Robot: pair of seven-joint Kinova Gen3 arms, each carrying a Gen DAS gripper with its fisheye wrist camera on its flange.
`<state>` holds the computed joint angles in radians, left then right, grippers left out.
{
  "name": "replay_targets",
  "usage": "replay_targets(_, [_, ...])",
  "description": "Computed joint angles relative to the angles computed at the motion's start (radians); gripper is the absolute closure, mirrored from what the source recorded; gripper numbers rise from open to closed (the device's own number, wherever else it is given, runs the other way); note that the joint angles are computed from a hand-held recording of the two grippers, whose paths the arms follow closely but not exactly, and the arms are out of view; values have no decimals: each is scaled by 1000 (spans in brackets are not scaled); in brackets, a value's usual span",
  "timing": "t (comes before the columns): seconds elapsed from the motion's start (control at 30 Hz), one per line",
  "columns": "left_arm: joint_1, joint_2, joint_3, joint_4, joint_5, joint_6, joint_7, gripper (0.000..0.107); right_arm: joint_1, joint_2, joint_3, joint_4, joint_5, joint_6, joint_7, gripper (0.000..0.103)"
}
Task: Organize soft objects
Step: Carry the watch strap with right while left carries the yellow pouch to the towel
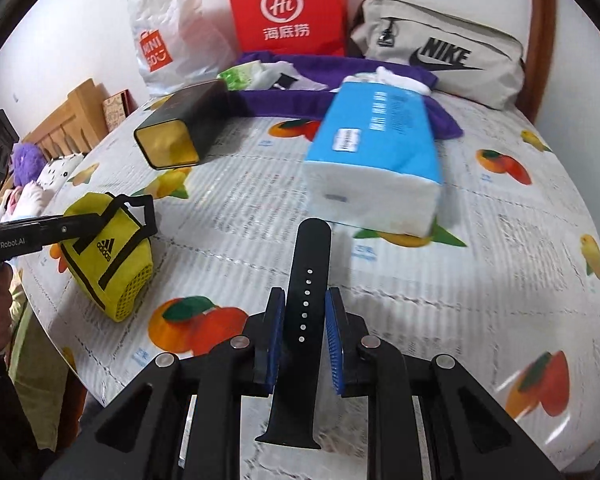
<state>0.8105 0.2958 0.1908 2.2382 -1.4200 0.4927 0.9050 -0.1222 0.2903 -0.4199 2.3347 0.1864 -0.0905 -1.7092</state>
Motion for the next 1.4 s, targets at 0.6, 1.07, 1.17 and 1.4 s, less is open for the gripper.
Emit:
replay_targets(0.6, [46,-30,-7,-69,138,57,-144,92,296,-42,-249,8,122,30,-108,83])
replay_targets(1.07, [11,-77,5,-87,190,70,-226,92,549,-52,-523,-37,25,93,14,83])
replay_targets(1.17, [-2,-90,5,-100,221,76,-276,92,599,-49,-579,-56,-10,111,53,83])
replay_targets(1.4, [-45,-119,3,-129,269,77,-385,92,647,-44,-629,-120,-95,155,143,83])
